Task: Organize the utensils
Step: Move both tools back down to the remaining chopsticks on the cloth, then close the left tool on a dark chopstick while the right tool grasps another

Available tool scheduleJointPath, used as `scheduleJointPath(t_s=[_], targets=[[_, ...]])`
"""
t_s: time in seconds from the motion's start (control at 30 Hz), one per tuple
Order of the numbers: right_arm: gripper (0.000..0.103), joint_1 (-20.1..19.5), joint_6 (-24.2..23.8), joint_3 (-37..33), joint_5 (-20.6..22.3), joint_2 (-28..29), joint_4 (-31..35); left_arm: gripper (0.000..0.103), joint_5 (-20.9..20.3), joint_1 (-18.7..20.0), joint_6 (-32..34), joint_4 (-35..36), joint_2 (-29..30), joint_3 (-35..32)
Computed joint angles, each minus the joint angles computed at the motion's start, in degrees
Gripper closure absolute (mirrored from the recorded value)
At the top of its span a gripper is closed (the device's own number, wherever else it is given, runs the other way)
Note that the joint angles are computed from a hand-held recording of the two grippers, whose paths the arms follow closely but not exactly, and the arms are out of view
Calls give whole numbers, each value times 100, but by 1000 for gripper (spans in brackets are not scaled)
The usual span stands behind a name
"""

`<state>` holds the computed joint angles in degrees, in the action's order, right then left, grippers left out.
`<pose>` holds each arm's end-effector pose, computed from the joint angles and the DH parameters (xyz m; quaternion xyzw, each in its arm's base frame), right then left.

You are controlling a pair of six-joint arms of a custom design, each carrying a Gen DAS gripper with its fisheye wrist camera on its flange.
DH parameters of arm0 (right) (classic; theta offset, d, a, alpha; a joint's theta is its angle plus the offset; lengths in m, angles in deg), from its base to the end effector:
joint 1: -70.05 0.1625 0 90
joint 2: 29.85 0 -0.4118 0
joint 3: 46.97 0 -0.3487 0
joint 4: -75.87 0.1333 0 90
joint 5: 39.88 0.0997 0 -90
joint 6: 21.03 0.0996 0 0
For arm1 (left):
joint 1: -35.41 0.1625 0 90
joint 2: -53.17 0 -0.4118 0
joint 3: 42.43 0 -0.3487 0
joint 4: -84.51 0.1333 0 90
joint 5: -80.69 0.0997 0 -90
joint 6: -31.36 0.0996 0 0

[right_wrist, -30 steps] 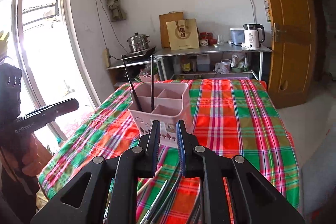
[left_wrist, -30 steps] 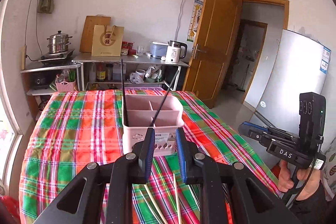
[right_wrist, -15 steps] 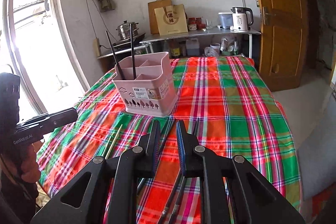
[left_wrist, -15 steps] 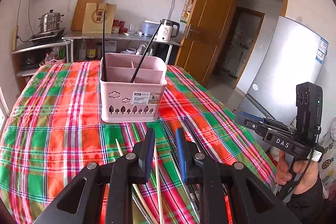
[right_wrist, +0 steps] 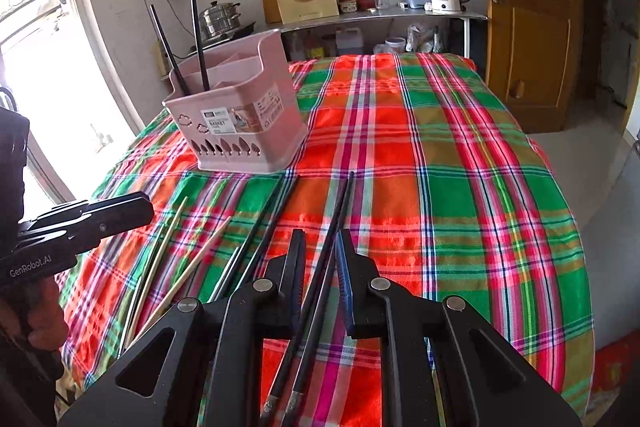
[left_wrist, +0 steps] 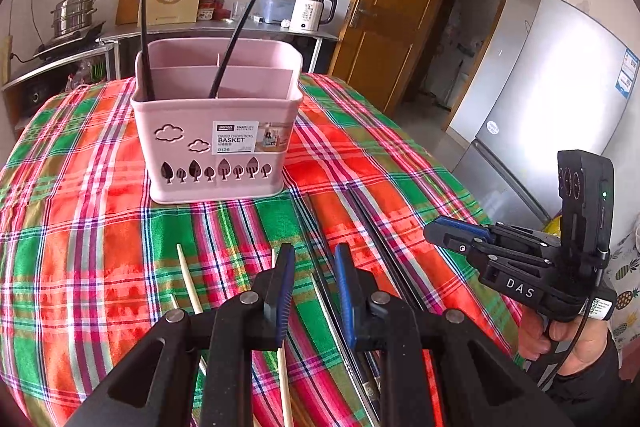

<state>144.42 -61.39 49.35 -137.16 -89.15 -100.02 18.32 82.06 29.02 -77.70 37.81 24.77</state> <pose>-0.0532 -0.6379 0.3167 0.1689 -0.8931 0.3374 0.2448 -0.3752 -0.6589 -0.0506 0.2952 0.9100 -0.2495 0.1499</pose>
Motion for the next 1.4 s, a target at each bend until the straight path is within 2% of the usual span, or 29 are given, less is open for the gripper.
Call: scheduleJointPath(t_s=[0.3,0.8,1.13,1.3,1.4], targets=[[87,-6,40,-267,-19,228,358,83,22,158,-40,878,585,-1051],[87,78,115,-824,-440,668,788,83,-61,338,-176,1518,955,-1801],[87,123,126,-1087,-622,832,822,83,-71,427,-287,2644,1797,-3435],[87,156,111,-1262,-702,936,876,83,89,399,-298,3079,2246,-4243],[89,173,77,-1325,-753,985,858,83,302,321,-204,3023,2257,-4165]])
